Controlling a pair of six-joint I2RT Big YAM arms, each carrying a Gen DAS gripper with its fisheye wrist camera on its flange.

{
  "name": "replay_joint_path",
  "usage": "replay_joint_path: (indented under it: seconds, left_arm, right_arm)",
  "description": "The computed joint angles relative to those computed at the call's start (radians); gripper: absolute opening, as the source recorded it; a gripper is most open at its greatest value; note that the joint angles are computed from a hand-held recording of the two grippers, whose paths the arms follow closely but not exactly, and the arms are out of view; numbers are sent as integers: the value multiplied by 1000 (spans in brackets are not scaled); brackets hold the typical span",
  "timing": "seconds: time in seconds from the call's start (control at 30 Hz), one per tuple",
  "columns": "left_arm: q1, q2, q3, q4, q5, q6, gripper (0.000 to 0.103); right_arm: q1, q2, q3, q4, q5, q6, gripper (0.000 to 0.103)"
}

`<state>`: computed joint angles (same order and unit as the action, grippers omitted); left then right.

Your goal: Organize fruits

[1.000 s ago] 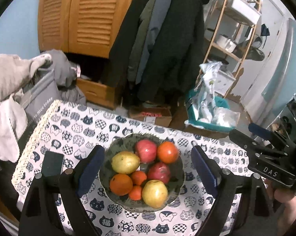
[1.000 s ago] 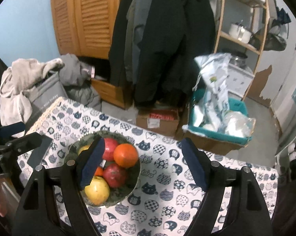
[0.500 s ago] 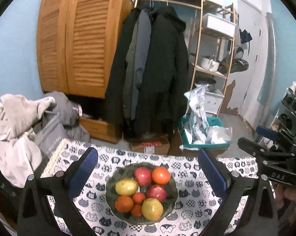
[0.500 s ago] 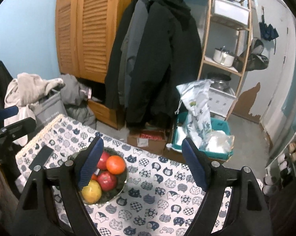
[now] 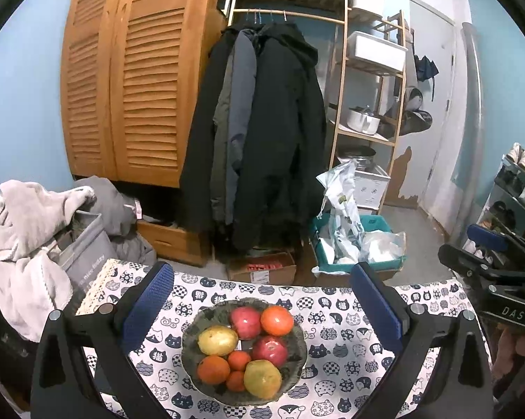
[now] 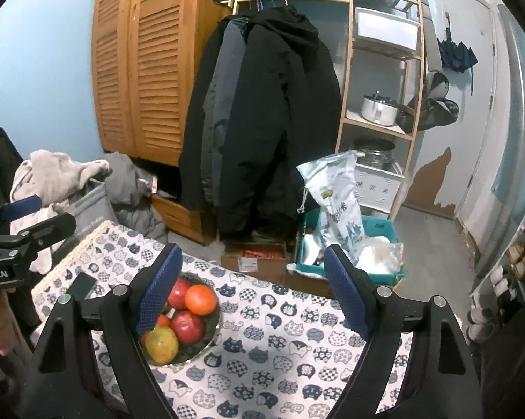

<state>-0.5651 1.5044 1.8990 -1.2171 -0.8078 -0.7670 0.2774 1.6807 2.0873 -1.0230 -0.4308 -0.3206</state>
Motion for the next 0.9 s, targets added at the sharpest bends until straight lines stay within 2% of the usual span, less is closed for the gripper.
replay_joint_path:
  seconds: [0.33,0.9]
  left_arm:
    - [-11,14,19,0,-26,12,102]
    - [-14,32,54,-27,-40,16,102]
  right_arm:
    - [-22,-4,-13,33,-8,23,82]
    - [-24,-3,-14,34,-4,20,82]
